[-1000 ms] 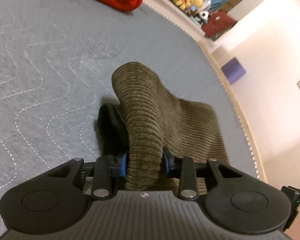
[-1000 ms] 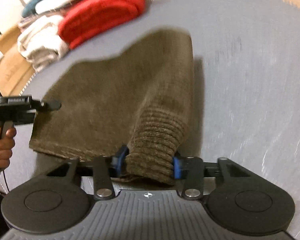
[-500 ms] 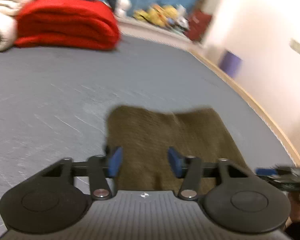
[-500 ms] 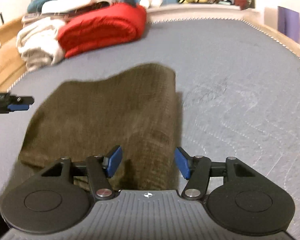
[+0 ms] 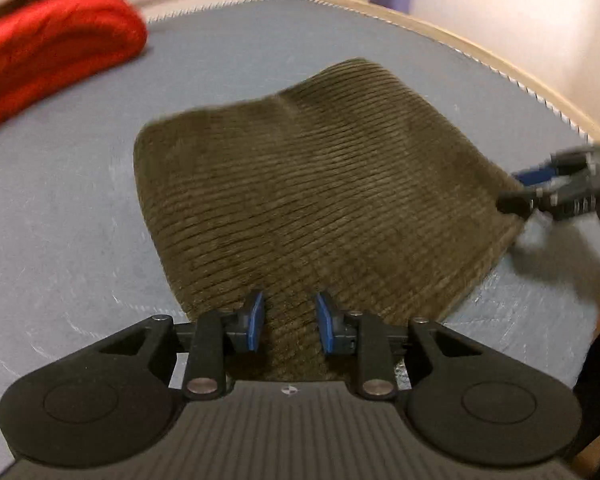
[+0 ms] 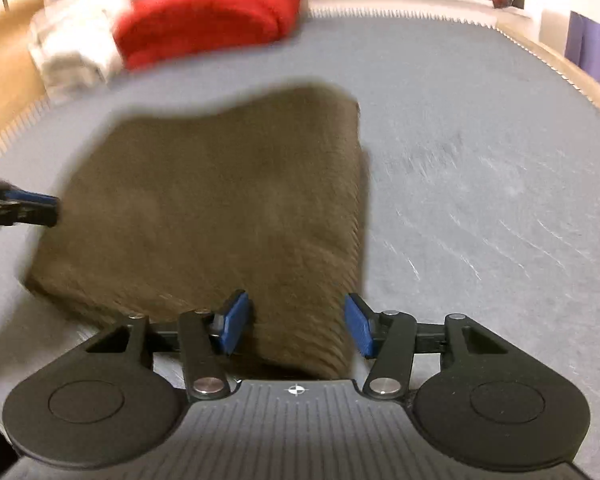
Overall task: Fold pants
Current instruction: 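Open both grippers and pull them back from the folded pants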
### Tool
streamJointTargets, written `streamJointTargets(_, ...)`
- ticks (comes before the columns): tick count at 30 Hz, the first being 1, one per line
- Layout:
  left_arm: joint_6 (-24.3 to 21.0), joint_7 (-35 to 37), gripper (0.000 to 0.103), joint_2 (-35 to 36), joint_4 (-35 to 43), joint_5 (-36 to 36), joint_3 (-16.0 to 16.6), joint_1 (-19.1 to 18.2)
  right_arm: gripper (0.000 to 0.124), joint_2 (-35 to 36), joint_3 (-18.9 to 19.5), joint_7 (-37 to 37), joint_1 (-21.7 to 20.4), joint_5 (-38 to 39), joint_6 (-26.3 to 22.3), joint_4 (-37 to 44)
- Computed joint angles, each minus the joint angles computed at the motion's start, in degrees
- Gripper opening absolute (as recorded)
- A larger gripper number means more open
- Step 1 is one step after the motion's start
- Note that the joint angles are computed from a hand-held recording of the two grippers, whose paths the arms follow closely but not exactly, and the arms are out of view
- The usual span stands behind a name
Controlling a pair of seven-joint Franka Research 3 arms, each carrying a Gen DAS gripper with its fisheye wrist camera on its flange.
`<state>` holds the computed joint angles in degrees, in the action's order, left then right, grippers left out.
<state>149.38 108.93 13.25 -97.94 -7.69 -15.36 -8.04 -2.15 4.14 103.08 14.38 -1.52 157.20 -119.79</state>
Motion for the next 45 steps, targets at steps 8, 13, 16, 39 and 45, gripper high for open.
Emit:
streamJointTargets(8,-4.3,7.6,0.040,-3.6,-4.4,-2.1,0.3,-0.7,0.063,-0.3,1.2,2.4,-0.3,-4.4,-1.2,0.7)
streamJointTargets(13,3.2,0.9,0.061,-8.7,-9.9,3.5,1.9,-2.1,0.069,-0.6,1.1,10.6,0.0,-10.7,-1.6,1.7)
streamJointTargets(16,12.2,-10.7,0.084,-12.4,-14.3,11.3,3.1,-2.9,0.085,-2.5,2.2,22.0,-1.0,-19.3,0.8,1.5)
streamJointTargets(39,1.2,-65.9,0.103,-18.9,-17.8,41.9,-1.0,-4.8,0.102,-14.8,15.8,50.8,-7.8,-45.2,-4.9,-7.6)
streamJointTargets(45,1.0,-67.4,0.103,-18.1,-18.0,40.3,0.4,-5.7,0.102,-12.2,12.1,51.7,-5.1,-44.6,-3.1,-6.5)
